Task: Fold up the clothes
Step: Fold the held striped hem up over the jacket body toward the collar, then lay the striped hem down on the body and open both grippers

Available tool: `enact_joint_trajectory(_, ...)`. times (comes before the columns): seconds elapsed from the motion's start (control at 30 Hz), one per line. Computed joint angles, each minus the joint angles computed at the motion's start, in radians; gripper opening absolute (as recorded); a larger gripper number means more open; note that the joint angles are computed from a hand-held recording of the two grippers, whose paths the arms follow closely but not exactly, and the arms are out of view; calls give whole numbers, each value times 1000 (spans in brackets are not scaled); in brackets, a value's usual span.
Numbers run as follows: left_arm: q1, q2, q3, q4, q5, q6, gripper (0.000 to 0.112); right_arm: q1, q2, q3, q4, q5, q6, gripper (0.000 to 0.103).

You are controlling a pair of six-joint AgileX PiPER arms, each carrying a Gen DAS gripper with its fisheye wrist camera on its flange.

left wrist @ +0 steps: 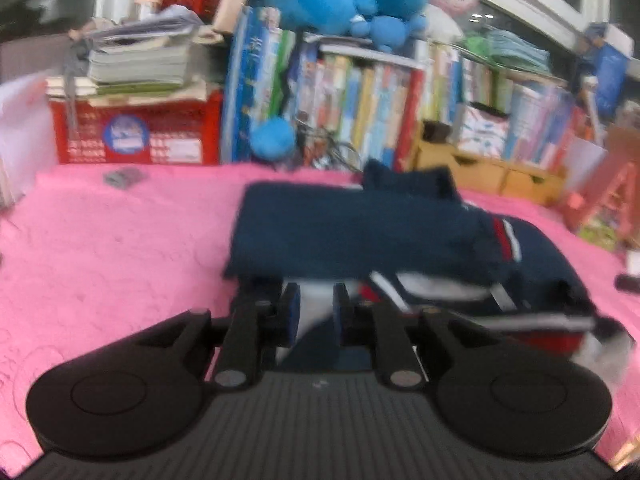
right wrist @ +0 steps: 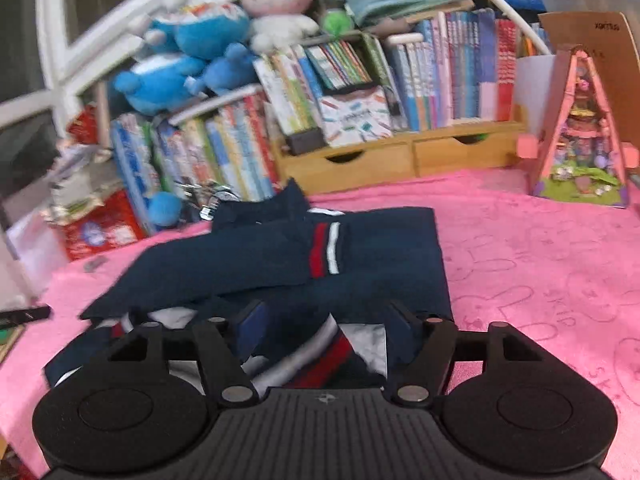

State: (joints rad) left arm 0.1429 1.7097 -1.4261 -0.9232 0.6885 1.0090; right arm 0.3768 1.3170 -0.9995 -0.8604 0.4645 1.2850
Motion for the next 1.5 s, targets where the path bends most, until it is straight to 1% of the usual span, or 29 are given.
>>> enact_joint_trajectory(0.03,10,-10,18,-23,13,61,24,-13,-22,36,-30,-32,-30,67)
enact_joint_trajectory(0.1,19,-22,41,-73,40,182,39,-35,-60,98,-82,-82,-99,67)
enact_joint_trajectory(0.13,14,-11,30,-81,60,209,43,-21,-65,106,-89,-64,-150,67)
enact_joint_trajectory(0.2,-14,20,3,-72,67,218,67,-22,-43,105,-19,-65,-295,67)
enact_joint_trajectory(0.23,-28,35,-11,-65,69,220,69,-26,-28,102,28,-72,-370,67)
enact_joint_trajectory(0.3,-62,62,-25,7,44,188,68,-34,-3,103,146,-94,-512,67)
enact_joint_trajectory(0.33,-82,71,-20,68,9,164,67,-27,9,105,173,-93,-539,65)
enact_joint_trajectory(0.37,-101,82,-16,127,-27,140,59,-16,18,109,175,-80,-540,63)
enact_joint_trajectory(0.4,-109,84,14,146,-68,156,56,-8,33,110,174,-62,-534,62)
enact_joint_trajectory(0.47,-82,86,70,75,-98,261,57,-9,47,134,164,-62,-492,62)
enact_joint_trajectory(0.57,-37,97,74,1,-50,293,57,-7,35,179,81,-108,-325,62)
enact_joint_trajectory(0.63,-24,98,71,-12,-36,311,56,29,54,146,65,-43,-295,61)
enact_joint_trajectory(0.67,-14,99,48,20,-4,285,53,35,65,116,112,-8,-341,61)
enact_joint_trajectory(0.73,42,97,-7,2,117,321,50,26,66,51,241,62,-486,60)
enact_joint_trajectory(0.77,81,109,-53,-44,199,360,50,20,45,48,247,65,-520,60)
enact_joint_trajectory(0.83,130,163,-182,-106,354,359,55,-3,7,39,243,40,-571,64)
enact_joint_trajectory(0.87,137,203,-261,-120,421,332,60,-16,5,17,267,35,-614,68)
enact_joint_trajectory(0.9,140,244,-343,-133,482,302,64,-23,17,-11,287,38,-653,70)
enact_joint_trajectory(0.97,103,307,-454,-116,522,254,67,-26,69,-76,286,50,-694,71)
enact_joint_trajectory(1.07,16,385,-565,-3,500,173,70,-24,176,-172,328,61,-801,71)
enact_joint_trajectory(1.13,-32,458,-666,90,521,75,70,-19,239,-216,351,69,-844,71)
enact_joint_trajectory(1.2,-62,502,-707,149,524,25,70,-18,268,-219,353,67,-840,71)
enact_joint_trajectory(1.3,-77,473,-601,154,439,73,74,-21,307,-220,367,56,-835,70)
enact_joint_trajectory(1.33,-80,446,-546,146,404,103,73,-35,304,-203,402,30,-830,68)
enact_joint_trajectory(1.37,-82,422,-508,146,382,109,62,-47,298,-189,442,8,-829,59)
enact_joint_trajectory(1.4,-79,397,-480,146,377,85,44,-52,288,-175,463,-5,-796,54)
enact_joint_trajectory(1.43,-76,372,-454,146,373,63,34,-47,278,-162,444,-12,-729,41)
enact_joint_trajectory(1.47,-66,344,-427,129,368,64,21,-29,267,-162,385,8,-642,25)
enact_joint_trajectory(1.5,-56,316,-402,111,364,66,16,-4,251,-157,304,27,-542,19)
